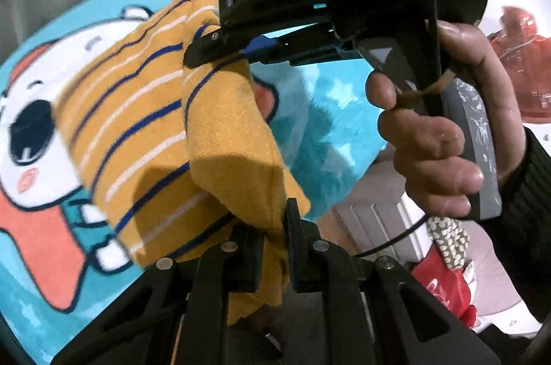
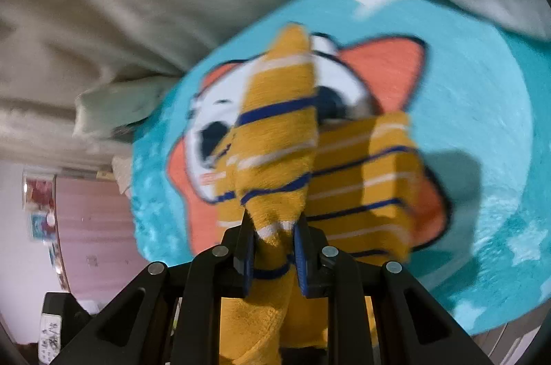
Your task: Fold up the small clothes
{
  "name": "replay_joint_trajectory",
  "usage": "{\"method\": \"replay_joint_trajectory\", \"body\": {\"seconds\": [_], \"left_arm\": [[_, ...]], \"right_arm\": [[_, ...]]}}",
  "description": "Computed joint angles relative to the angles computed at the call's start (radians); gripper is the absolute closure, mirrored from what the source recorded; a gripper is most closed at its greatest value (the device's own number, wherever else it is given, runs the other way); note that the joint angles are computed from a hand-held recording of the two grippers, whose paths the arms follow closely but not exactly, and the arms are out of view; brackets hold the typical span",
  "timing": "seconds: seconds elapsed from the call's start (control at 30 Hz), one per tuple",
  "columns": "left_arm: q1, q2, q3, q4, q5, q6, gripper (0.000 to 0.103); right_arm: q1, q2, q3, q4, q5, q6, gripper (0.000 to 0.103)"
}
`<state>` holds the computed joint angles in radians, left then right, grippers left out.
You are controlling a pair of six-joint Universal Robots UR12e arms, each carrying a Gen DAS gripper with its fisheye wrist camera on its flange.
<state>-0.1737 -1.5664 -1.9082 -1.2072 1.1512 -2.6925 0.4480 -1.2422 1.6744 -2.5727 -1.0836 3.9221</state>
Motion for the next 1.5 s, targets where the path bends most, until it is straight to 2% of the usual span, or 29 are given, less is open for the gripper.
{"method": "replay_joint_trajectory", "body": {"seconds": [0.07,0.13,0.23,0.27,0.3,0.33,0.4,0.47,0.5,0.57,0.67,0.7,0.73,0.8,0.87,0.93,1.0,1.1,1.13,1.17,1.2,1.23,1.4,1.47,1.5], "left_arm": [[-0.028,-0.019,0.001,-0.009,0.047,-0.014,0.088],[-0.043,-0.027,0.009,-0.035,0.068,-0.03,0.08],[-0.014,0.002,0.001,-0.062,0.022,-0.003,0.064],[0.001,0.021,-0.007,-0.053,0.014,-0.008,0.052],[0.025,0.046,-0.02,-0.033,-0.003,-0.022,0.043],[0.045,0.061,-0.029,-0.017,-0.012,-0.041,0.041],[0.09,0.09,-0.046,0.009,-0.016,-0.114,0.037],[0.105,0.095,-0.058,0.059,0.047,-0.21,0.03],[0.106,0.082,-0.062,0.096,0.118,-0.27,0.03],[0.114,0.07,-0.076,0.116,0.185,-0.342,0.03],[0.128,0.031,-0.082,0.127,0.174,-0.386,0.03],[0.127,0.021,-0.075,0.121,0.161,-0.397,0.03],[0.129,0.017,-0.071,0.108,0.147,-0.406,0.03],[0.13,0.018,-0.068,0.099,0.129,-0.415,0.03],[0.123,0.015,-0.066,0.092,0.129,-0.405,0.03],[0.108,-0.005,-0.059,0.079,0.133,-0.404,0.03],[0.1,-0.011,-0.057,0.076,0.154,-0.38,0.03],[0.105,-0.009,-0.051,0.055,0.15,-0.334,0.03],[0.107,-0.008,-0.049,0.048,0.145,-0.329,0.03],[0.112,-0.006,-0.048,0.045,0.132,-0.321,0.03],[0.118,-0.003,-0.049,0.046,0.117,-0.306,0.03],[0.12,-0.002,-0.05,0.048,0.115,-0.299,0.03],[0.13,0.004,-0.049,0.027,0.113,-0.26,0.03],[0.136,0.01,-0.053,0.023,0.104,-0.237,0.03],[0.143,0.019,-0.057,0.018,0.098,-0.221,0.03]], "right_arm": [[-0.014,0.012,0.038,-0.061,0.031,0.039,0.083],[-0.023,0.027,0.066,-0.109,0.065,0.062,0.079],[-0.026,0.027,0.084,-0.107,0.051,0.083,0.071],[-0.027,0.018,0.092,-0.117,0.051,0.098,0.069],[-0.023,0.001,0.096,-0.11,0.033,0.096,0.062],[-0.018,-0.019,0.101,-0.094,0.006,0.075,0.048],[0.001,-0.061,0.105,-0.06,-0.072,0.02,0.032],[0.014,-0.089,0.118,-0.046,-0.094,-0.023,0.032],[0.023,-0.097,0.119,-0.03,-0.101,-0.043,0.032],[0.047,-0.096,0.105,0.037,-0.153,-0.069,0.031],[0.057,-0.081,0.105,0.113,-0.17,-0.098,0.033],[0.054,-0.076,0.113,0.111,-0.157,-0.09,0.049],[0.049,-0.075,0.128,0.093,-0.136,-0.076,0.076],[0.033,-0.088,0.17,0.056,-0.106,-0.003,0.093],[0.018,-0.102,0.215,0.002,-0.076,0.057,0.093],[0.011,-0.105,0.232,0.014,-0.064,0.05,0.093],[0.017,-0.106,0.22,0.06,-0.092,0.007,0.093],[0.034,-0.136,0.221,0.002,-0.187,0.012,0.088],[0.039,-0.146,0.22,-0.018,-0.211,0.012,0.071],[0.048,-0.155,0.217,-0.03,-0.241,0.011,0.058],[0.058,-0.16,0.212,-0.044,-0.264,0.003,0.037],[0.067,-0.161,0.207,-0.054,-0.277,-0.011,0.034],[0.121,-0.128,0.15,-0.05,-0.327,-0.089,0.034],[0.141,-0.094,0.103,0.037,-0.328,-0.128,0.036],[0.149,-0.074,0.077,0.099,-0.328,-0.141,0.045]]}}
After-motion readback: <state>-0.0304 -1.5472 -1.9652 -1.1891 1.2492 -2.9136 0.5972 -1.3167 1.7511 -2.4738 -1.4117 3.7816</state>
